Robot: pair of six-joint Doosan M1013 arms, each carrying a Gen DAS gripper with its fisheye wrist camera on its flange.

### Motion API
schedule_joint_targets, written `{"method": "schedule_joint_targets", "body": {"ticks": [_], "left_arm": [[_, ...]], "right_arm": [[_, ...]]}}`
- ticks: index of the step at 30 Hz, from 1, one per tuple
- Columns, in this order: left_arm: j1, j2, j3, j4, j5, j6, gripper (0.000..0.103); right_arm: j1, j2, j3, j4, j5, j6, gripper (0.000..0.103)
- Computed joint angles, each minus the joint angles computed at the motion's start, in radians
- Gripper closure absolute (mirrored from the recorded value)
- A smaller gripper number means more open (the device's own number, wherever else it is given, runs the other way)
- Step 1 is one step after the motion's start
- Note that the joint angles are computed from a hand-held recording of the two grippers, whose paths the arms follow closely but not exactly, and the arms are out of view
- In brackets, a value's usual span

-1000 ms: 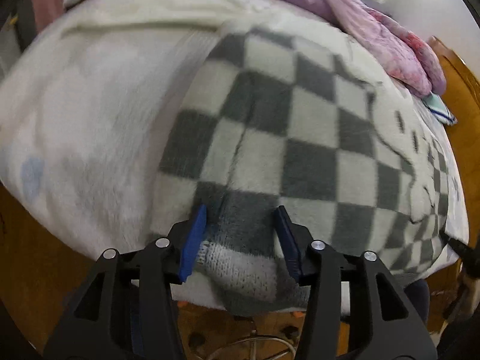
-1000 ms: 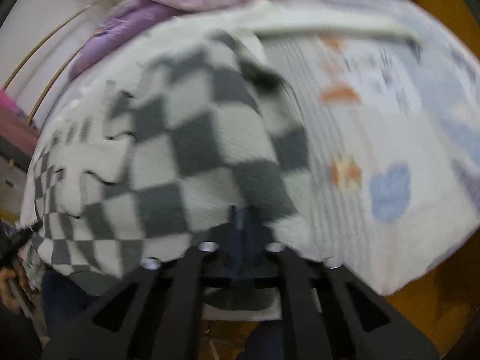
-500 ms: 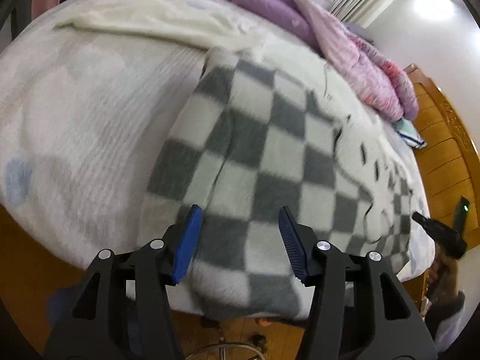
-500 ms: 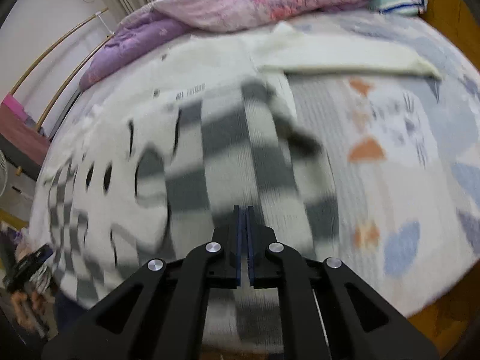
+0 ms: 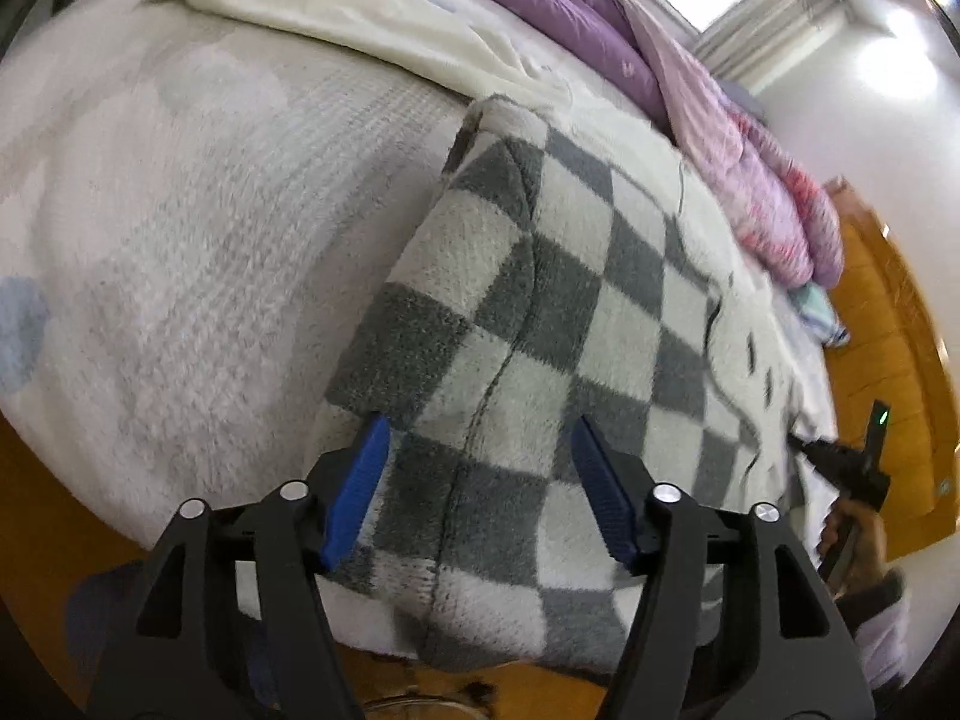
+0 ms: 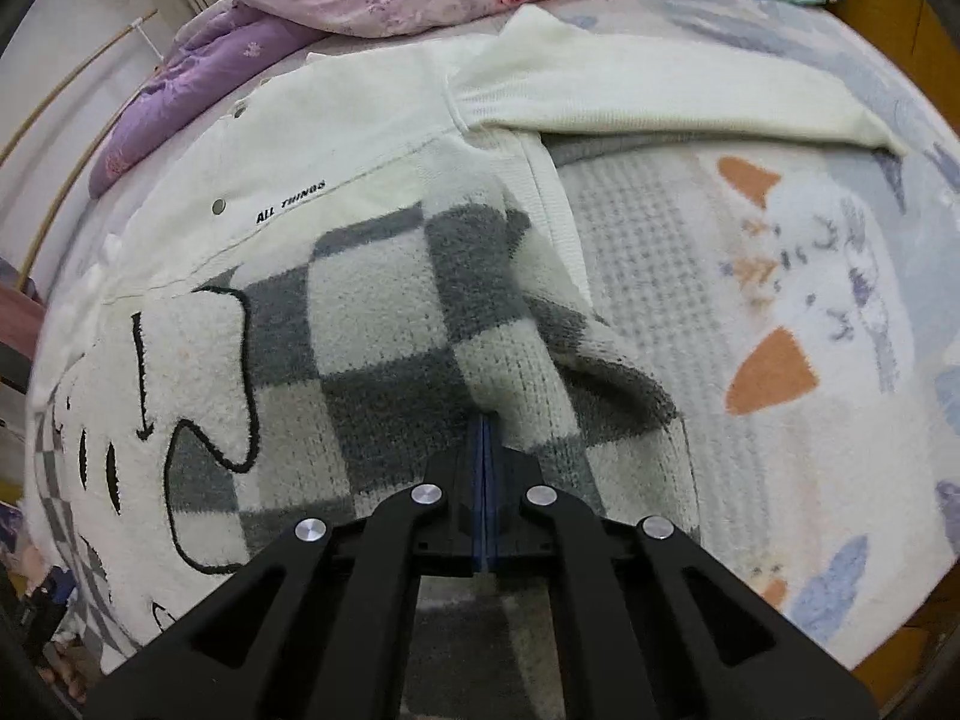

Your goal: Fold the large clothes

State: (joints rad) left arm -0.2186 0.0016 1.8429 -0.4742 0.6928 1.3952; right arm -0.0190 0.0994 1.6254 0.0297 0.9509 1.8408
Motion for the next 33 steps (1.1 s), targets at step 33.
{"method": "schedule_joint_targets", "body": {"ticks": [33], "left_arm": [[0.028,-0.044,0.054,-0.071,-0.025,-0.038,0.032]], "right_arm": [[0.165,0.207,-0.209,0.313,0.042,-0.060,0.103]]}}
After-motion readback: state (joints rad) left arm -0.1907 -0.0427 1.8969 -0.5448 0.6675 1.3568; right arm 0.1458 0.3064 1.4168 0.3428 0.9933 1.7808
